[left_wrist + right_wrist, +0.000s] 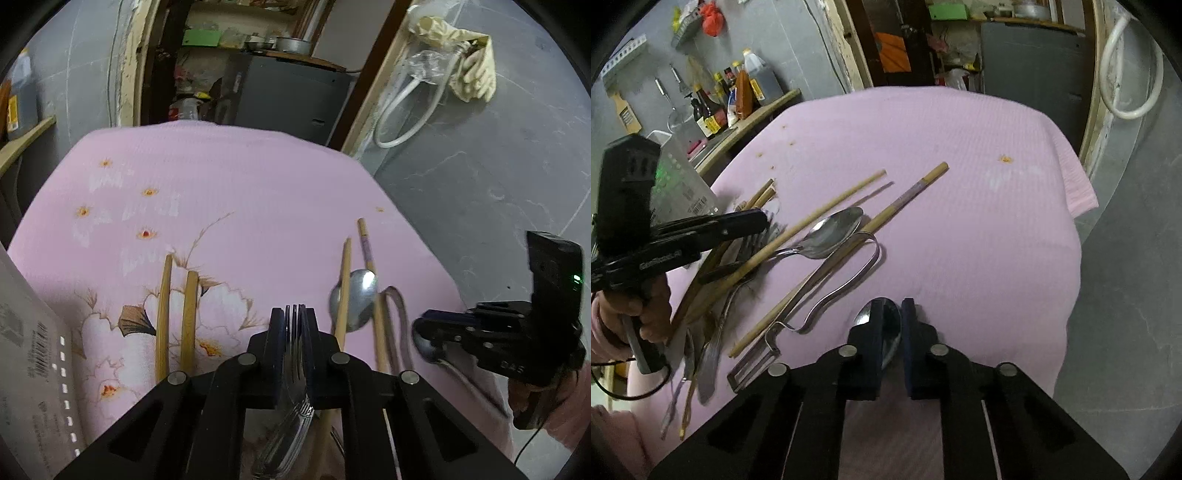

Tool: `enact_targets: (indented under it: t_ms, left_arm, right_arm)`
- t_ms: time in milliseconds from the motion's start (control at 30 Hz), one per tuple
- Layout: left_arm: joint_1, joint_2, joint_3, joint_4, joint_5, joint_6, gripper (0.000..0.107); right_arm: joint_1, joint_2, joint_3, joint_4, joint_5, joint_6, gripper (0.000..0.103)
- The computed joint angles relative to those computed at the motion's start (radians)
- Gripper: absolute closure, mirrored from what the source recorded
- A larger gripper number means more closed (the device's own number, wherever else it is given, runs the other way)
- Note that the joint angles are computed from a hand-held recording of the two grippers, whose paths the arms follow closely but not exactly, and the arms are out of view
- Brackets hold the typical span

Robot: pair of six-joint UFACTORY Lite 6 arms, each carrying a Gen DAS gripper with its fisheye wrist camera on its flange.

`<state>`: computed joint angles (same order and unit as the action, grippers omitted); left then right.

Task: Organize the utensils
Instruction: 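Grasp the metal fork with the left tool while the right tool grasps a spoon, then carry the fork with the left tool while the right tool carries the spoon to the caddy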

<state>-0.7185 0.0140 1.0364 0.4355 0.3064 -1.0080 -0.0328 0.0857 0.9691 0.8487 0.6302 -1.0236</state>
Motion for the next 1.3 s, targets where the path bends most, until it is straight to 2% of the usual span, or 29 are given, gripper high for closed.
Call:
enact_targets:
  t_ms: [200, 333, 400, 633, 800, 933, 1033, 1167, 1300]
  left_arm:
    - [-0.042, -0.047, 0.032, -0.035, 0.074, 0.079, 0.104]
    - [-0.090, -0.109, 0.036, 0.033, 0.142, 0.031, 0.104]
    - [-0.128, -0.141, 0.048, 0.105, 0.198, -0.029, 0.104]
    - [-0.281, -0.263, 0.094, 0.353, 0.450, -0.208, 0.104]
    - [-0.328, -0.359, 0.159, 0.452, 0.602, -0.229, 0.104]
    - [-0.278, -0.434, 0.233, 0.471, 0.676, -0.133, 0.104]
    - [-0.197, -0.464, 0.317, 0.445, 0.704, -0.015, 0.104]
    - [-0.025, -0.476, 0.458, 0.351, 0.706, 0.215, 0.104]
    - [0.110, -0.514, 0.472, 0.286, 0.686, 0.370, 0.104]
  right_arm:
    - [0.011, -0.060, -0.035, -0.036, 0.010, 0.095, 0.100]
    - [0.021, -0.165, -0.100, -0.060, -0.001, 0.154, 0.101]
    - [0.060, -0.272, -0.153, -0.122, -0.031, 0.268, 0.101]
    - [0.297, -0.650, -0.240, -0.724, -0.150, 1.000, 0.101]
    - [0.510, -0.742, -0.131, -1.225, -0.091, 1.523, 0.101]
    - [0.748, -0.667, 0.023, -1.643, -0.010, 1.942, 0.101]
    - [0.923, -0.526, 0.177, -1.922, 0.081, 2.205, 0.101]
    - [1.007, -0.312, 0.407, -2.078, 0.089, 2.317, 0.101]
    - [1.053, -0.096, 0.620, -2.181, 0.061, 2.379, 0.101]
